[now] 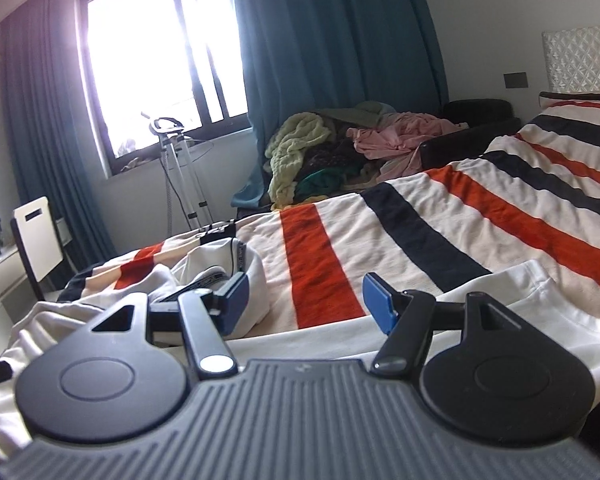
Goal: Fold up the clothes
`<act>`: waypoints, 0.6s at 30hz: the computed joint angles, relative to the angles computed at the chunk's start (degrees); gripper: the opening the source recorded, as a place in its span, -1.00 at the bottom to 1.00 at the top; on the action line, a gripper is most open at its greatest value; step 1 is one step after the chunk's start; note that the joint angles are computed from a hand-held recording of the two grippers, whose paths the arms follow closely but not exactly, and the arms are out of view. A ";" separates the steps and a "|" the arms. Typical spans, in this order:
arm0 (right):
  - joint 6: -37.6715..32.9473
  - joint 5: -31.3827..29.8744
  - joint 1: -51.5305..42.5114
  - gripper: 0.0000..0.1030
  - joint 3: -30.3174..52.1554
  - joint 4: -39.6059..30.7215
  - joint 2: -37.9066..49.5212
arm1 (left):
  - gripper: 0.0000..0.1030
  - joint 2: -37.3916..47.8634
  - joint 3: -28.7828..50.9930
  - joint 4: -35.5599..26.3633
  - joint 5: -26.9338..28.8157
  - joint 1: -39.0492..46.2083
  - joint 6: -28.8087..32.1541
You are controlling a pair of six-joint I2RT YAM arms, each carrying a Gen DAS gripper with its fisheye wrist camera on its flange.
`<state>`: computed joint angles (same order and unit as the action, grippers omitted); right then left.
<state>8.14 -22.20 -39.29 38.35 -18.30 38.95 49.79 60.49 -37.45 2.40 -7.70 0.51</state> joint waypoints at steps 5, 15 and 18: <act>0.45 -0.29 -0.14 0.29 -0.10 0.20 -0.80 | 0.83 -0.23 -1.23 1.81 -1.66 -1.46 1.55; 1.51 -1.58 -3.46 0.29 1.20 -1.50 1.08 | 0.88 7.85 0.26 7.30 -9.20 -11.74 1.28; 2.23 -2.17 -5.11 0.29 0.99 -1.12 1.41 | 0.88 15.29 2.85 10.57 -13.28 -15.60 1.78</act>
<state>10.38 -24.37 -44.40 39.34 -19.42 40.36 65.08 63.35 -26.88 -10.88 -23.30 2.28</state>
